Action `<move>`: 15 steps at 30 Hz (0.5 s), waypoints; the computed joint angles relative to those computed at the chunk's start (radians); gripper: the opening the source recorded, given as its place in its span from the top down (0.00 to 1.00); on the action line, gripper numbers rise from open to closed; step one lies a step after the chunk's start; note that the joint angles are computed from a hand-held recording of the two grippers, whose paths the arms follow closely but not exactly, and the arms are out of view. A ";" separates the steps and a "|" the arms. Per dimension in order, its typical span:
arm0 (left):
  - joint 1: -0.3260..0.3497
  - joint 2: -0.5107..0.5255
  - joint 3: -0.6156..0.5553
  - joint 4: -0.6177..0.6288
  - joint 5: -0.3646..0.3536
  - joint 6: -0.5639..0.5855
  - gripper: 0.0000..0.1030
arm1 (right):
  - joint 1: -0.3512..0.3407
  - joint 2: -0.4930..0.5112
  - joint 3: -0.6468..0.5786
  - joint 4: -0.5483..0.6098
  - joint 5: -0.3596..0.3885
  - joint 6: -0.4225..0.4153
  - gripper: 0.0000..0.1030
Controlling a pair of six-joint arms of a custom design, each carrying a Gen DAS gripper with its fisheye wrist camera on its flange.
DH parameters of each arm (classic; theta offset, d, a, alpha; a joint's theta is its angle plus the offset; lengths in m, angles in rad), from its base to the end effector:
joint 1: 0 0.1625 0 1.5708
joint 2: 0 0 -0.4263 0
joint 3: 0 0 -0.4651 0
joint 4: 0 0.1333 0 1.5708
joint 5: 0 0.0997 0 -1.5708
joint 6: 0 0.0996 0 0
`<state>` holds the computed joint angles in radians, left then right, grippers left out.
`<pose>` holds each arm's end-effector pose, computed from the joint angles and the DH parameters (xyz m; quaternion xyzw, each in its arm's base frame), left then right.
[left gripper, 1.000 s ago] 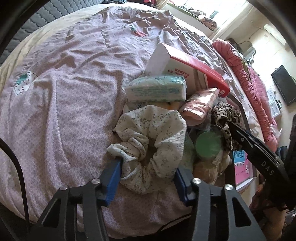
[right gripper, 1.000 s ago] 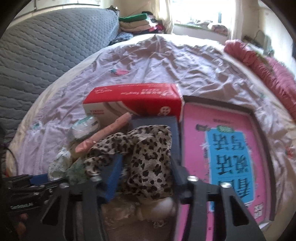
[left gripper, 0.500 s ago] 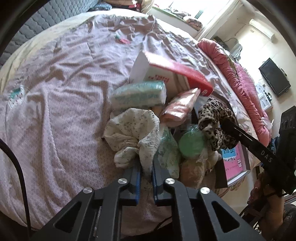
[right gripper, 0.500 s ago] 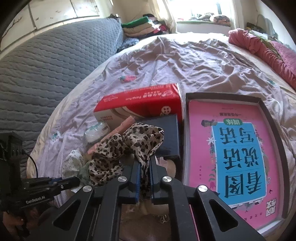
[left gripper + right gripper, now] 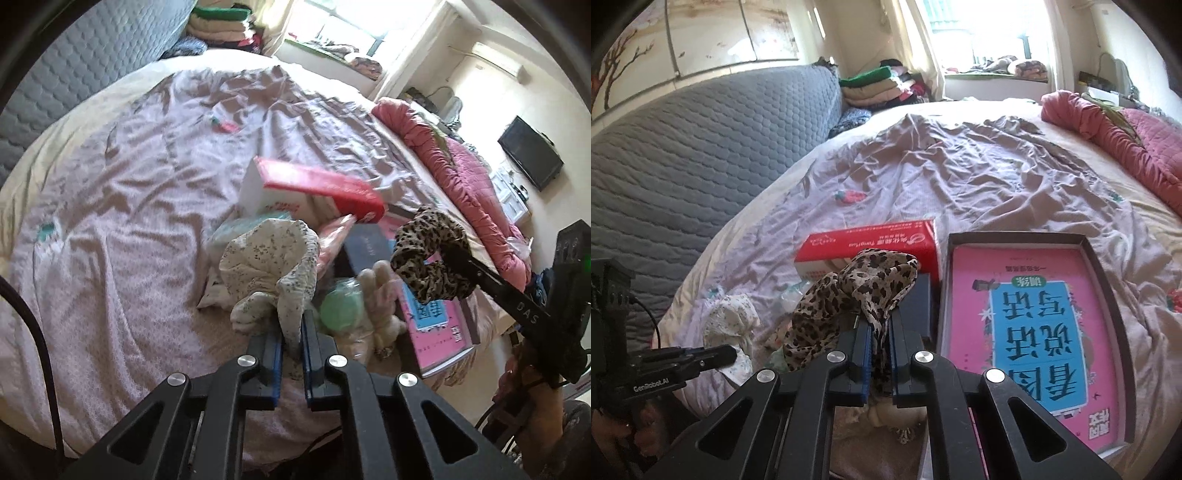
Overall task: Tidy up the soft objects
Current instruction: 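Carry the cream scrunchie with the left tool while the right tool carries the leopard scrunchie to the tray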
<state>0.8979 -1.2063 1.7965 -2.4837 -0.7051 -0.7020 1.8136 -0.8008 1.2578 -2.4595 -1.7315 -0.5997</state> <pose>-0.2437 -0.6413 0.2724 -0.0804 0.8949 -0.3754 0.2274 0.3173 -0.7928 0.2157 0.3824 -0.8956 0.1962 0.1151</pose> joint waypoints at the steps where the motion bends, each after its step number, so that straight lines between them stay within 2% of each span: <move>1: -0.005 0.003 -0.004 0.002 0.004 0.007 0.92 | 0.000 -0.007 0.004 -0.005 0.000 0.001 0.93; 15: -0.059 0.089 -0.107 0.015 0.028 0.079 0.92 | -0.023 -0.086 0.046 -0.048 0.038 0.021 0.93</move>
<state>0.8390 -1.1169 1.6893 -2.4689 -0.6773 -0.6225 1.7909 -0.8871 1.3038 -2.5075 -1.6937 -0.5787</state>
